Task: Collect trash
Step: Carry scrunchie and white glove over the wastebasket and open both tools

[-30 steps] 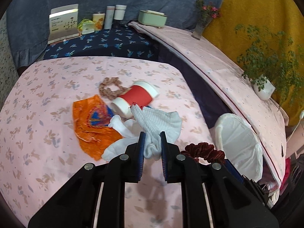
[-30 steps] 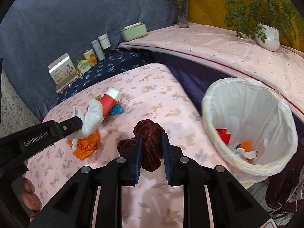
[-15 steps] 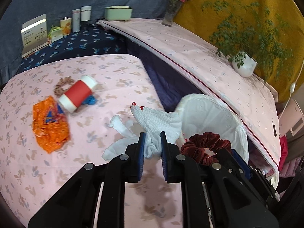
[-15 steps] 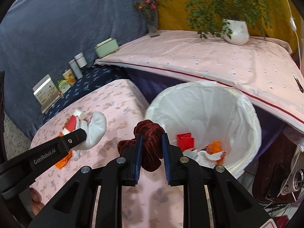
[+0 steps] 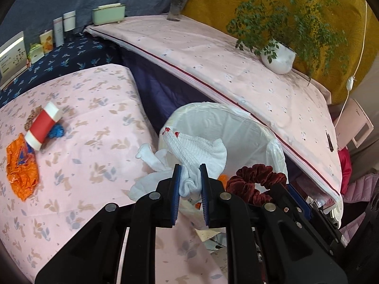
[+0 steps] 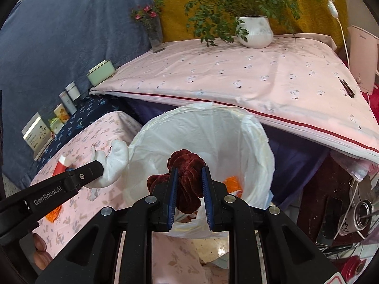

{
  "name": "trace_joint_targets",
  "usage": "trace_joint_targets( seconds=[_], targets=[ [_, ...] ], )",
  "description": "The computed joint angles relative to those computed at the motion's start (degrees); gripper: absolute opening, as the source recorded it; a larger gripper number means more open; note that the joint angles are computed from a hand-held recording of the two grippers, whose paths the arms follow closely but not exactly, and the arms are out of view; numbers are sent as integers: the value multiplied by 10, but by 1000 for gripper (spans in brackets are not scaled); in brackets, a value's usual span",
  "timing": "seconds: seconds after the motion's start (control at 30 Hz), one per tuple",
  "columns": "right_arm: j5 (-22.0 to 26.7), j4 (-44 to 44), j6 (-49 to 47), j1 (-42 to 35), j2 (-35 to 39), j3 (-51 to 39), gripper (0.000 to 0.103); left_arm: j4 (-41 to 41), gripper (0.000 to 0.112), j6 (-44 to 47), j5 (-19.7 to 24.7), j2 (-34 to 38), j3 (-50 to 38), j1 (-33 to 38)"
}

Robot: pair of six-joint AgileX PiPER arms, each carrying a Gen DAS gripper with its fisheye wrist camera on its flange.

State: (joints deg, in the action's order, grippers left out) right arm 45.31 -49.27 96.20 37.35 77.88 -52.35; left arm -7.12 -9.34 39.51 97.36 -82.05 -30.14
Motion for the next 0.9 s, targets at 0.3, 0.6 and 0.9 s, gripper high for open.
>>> trace_joint_targets(
  seconds=[0.3,0.6,0.9],
  targets=[
    [-22,12,-26,-41,-7,20,19,-6,18,-7,14,47,-42,-27],
    [-32,10,-33,-46,11,11,30,39,55,-58,2,50,-35,-30],
    [-29,11,-30,-29,25,1,36,42,57,-71,-4,35,-9,-4]
  ],
)
